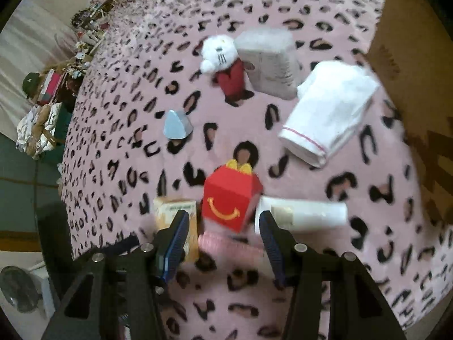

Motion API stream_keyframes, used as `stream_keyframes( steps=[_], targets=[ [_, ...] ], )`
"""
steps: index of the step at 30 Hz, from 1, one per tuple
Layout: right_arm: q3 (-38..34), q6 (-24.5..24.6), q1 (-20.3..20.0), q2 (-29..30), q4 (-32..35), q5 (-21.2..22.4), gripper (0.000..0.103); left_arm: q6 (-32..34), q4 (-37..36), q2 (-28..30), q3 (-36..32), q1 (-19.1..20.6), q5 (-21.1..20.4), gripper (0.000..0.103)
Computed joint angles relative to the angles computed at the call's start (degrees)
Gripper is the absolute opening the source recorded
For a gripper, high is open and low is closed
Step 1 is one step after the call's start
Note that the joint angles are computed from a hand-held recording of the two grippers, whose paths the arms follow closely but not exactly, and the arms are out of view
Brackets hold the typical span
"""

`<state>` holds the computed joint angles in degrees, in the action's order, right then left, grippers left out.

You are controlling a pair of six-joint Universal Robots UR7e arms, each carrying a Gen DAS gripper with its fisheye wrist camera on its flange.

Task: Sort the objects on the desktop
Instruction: 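Grasp the yellow Butter bear box with the left tool while the right tool grasps the red Happy Meal box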

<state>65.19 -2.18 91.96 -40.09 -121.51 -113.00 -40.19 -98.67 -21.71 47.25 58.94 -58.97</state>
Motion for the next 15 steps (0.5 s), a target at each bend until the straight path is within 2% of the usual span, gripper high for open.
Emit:
stream_keyframes(
  steps=[6,11,15],
  targets=[
    [-4.5,1.8,-0.6,5.0,3.1,-1.5,0.053,0.9,1.0,3.2,-3.4,0.7,1.1,0.095],
    [-6.8,4.2,-0.8,7.8,3.7,-1.8,0.063,1.0,-0.3,4.3,-4.1,1.6,-0.5,0.095],
    [-9.2,5.7,-1.7,9.6,5.6,1.0,0.066,1.2,0.4,5.2,-5.4,1.9,-1.3,0.094]
  ],
)
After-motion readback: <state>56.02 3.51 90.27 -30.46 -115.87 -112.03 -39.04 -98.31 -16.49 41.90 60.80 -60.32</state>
